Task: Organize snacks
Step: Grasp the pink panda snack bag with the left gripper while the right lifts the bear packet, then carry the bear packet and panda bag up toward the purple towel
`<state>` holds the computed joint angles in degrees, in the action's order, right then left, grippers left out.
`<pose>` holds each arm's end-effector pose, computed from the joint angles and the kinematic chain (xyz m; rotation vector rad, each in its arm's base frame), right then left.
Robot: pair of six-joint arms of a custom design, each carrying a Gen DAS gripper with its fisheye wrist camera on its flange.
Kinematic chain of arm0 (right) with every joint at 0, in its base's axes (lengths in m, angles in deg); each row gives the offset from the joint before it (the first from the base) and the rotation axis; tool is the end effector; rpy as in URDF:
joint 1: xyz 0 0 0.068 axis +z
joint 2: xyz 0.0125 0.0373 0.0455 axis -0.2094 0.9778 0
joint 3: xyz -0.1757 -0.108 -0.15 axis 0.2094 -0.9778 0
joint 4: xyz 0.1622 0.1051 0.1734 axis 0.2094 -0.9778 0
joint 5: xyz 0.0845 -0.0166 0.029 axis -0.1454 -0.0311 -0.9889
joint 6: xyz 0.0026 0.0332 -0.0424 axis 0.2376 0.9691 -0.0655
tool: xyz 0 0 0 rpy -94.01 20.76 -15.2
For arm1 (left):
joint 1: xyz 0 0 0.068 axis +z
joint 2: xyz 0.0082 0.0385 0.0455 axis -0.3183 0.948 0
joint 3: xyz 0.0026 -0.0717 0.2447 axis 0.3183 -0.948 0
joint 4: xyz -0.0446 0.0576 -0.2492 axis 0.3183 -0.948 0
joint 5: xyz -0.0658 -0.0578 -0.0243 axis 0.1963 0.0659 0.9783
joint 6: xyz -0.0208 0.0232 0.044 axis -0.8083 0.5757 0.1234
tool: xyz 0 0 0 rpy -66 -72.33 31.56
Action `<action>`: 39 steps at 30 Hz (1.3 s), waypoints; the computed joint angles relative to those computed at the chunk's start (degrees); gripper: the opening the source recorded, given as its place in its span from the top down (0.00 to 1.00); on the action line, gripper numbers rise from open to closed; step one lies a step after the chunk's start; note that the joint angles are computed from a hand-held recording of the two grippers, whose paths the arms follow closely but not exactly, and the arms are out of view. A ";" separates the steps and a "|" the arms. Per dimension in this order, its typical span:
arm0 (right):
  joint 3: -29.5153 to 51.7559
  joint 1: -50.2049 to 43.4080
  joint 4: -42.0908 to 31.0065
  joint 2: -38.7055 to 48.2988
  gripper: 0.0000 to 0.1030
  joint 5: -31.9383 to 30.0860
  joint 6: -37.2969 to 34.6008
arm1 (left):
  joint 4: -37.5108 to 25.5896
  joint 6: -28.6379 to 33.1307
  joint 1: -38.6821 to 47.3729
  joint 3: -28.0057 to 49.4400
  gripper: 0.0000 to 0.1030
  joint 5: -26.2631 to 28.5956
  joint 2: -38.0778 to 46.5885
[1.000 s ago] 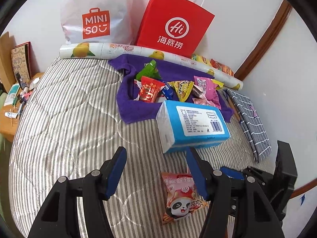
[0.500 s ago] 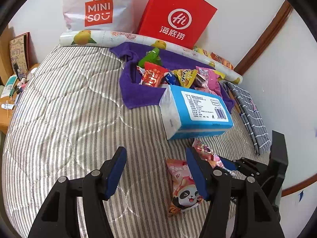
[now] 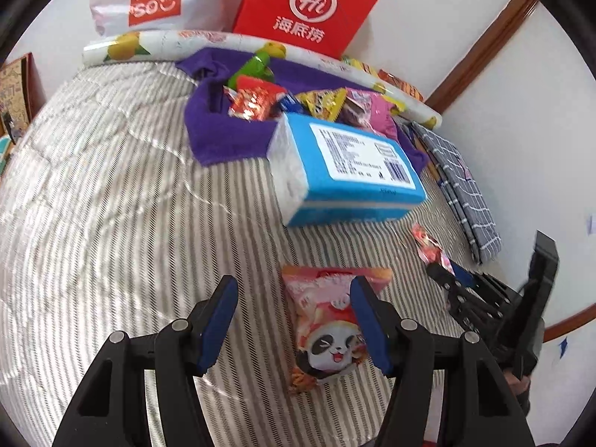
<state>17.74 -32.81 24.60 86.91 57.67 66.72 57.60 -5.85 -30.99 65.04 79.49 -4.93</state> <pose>0.1431 -0.0502 0.1049 0.1845 2.4856 -0.0910 0.2413 -0.0691 0.1521 0.4450 2.6327 -0.6760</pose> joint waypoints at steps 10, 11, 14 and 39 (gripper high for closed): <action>0.11 -1.00 10.80 10.20 0.76 0.77 1.58 | 0.78 -1.14 -4.11 -1.05 0.41 3.58 2.31; 0.26 -1.26 11.38 10.86 0.76 0.42 1.71 | 1.13 -1.35 -4.88 -1.16 0.42 3.12 2.54; 0.32 -2.34 13.24 12.47 0.76 -1.01 1.64 | 1.71 -2.09 -7.18 -0.98 0.43 1.55 3.96; -1.18 -2.83 14.64 11.23 0.76 -2.09 1.45 | 5.26 -3.53 -11.11 -2.41 0.61 -4.26 2.92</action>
<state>16.55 -35.64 39.24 98.14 55.58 68.17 62.87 -9.37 -42.10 62.63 75.22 -2.01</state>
